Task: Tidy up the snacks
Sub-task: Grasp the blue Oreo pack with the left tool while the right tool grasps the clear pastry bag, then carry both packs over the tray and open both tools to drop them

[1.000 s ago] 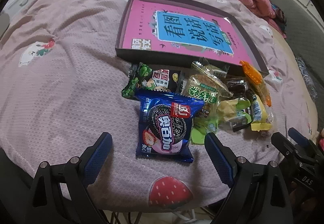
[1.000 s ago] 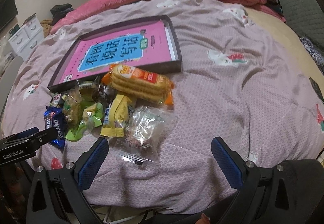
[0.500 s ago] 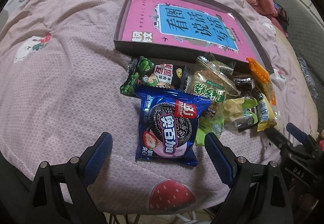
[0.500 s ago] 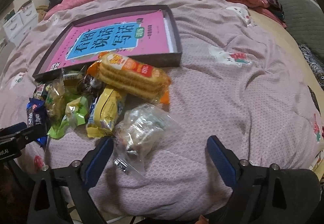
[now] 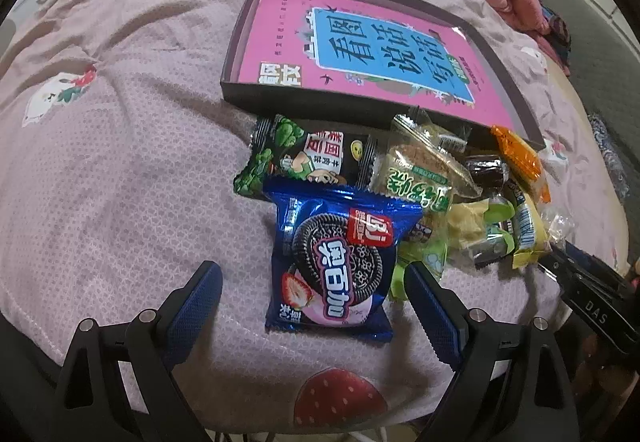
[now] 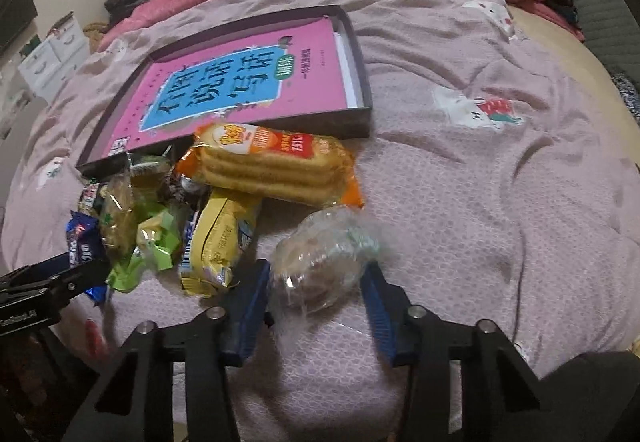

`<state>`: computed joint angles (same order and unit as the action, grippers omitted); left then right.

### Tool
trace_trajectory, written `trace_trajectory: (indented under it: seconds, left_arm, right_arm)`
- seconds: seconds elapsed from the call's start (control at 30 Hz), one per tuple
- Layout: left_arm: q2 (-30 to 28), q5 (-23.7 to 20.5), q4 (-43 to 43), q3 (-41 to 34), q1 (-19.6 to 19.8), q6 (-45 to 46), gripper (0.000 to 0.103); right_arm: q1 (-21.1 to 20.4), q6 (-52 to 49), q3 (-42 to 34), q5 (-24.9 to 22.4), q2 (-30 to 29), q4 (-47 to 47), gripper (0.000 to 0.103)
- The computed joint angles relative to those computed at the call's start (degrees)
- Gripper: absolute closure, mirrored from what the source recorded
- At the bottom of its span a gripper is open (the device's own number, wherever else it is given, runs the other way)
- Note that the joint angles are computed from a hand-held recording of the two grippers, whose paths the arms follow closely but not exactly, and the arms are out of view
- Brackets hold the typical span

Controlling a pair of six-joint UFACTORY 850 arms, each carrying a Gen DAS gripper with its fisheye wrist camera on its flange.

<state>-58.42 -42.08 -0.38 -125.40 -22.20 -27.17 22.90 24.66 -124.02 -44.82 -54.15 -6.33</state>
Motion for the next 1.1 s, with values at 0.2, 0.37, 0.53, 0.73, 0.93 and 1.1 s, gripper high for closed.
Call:
trace_trajectory:
  seconds: [0.2,0.37,0.53,0.73,0.93,1.1]
  left_arm:
    - [0.88,2.17,-1.72,1.60,0.35,0.53,0.015]
    - [1.43,3.05,-3.02,2.53,0.57,2.07,0.047]
    - [2.50,4.21,-4.71,4.04,0.84,3.97,0.050]
    - [5.30,7.27,-5.41,7.63,0.96,5.28,0.051]
    - [9.37,12.13,-3.24,12.43,0.81,4.36,0.051]
    - [10.82,14.08,-1.92,13.40,0.83,3.26,0.051]
  right_arm:
    - [-0.53,-0.67,3.45,3.53,2.28,2.70,0.065]
    - [-0.80,-1.02,6.62,6.71,4.63,3.99,0.066]
    - [-1.03,-0.44,9.07,8.31,6.45,4.44,0.066]
    - [-0.80,0.82,12.15,12.12,8.81,2.96,0.066]
    - [-0.25,1.62,13.62,15.72,10.14,0.24,0.066]
    - [0.09,1.00,13.36,18.19,10.24,-1.46,0.066]
